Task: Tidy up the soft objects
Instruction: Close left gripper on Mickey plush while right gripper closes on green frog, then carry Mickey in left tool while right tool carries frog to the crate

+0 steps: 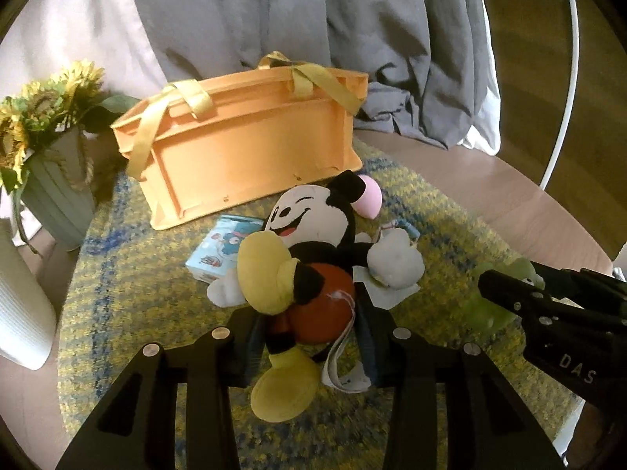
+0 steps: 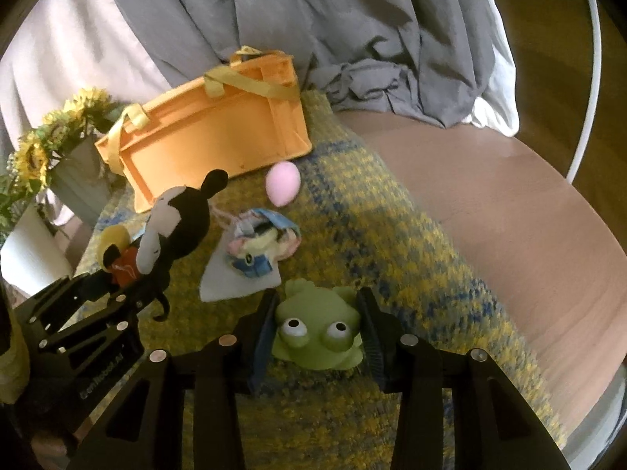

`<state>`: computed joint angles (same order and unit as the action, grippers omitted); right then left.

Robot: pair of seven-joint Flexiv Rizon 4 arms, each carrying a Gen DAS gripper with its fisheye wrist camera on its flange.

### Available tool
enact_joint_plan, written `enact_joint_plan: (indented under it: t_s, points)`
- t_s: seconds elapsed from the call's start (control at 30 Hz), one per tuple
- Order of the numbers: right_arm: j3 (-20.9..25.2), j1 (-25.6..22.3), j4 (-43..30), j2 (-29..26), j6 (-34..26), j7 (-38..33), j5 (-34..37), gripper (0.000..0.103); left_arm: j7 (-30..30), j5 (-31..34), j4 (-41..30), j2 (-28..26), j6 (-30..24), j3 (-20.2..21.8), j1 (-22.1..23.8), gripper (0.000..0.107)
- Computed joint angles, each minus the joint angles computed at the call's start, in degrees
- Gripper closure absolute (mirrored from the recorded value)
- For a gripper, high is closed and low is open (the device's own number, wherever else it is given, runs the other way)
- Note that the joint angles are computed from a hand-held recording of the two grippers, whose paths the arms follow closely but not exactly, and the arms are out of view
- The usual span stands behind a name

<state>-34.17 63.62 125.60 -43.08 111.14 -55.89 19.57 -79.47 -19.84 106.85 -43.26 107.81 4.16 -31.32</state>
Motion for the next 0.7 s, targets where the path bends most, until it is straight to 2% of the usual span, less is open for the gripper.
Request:
enact_joint_plan:
  t_s: [0.17,0.4,0.5,0.7]
  points:
    - [0.15,-0.51,-0.06,1.40,0.79,-1.90,-0.76,0.062,-0.50,-1.30,1.18,1.40,1.08,1.60,-1.65,0.068]
    - [-0.58,0.00,-0.08,4.08,1.77,-6.07,-0.31,0.062,-0.53,-2.52,2.30,3.37,3.27,1.18,-1.64,0.068]
    - [-1.02,0.37,-0.34,5.04,2.11,-7.98,0.30,0.062,0.36,-4.51,2.37,3.74,4.73,2.61,-3.47,0.068]
    - [-0.72,-0.01,-1.16,6.98,3.60,-11.82,1.56,0.062,2.85,-8.76,2.85,4.86,8.14,2.81,-4.84,0.068]
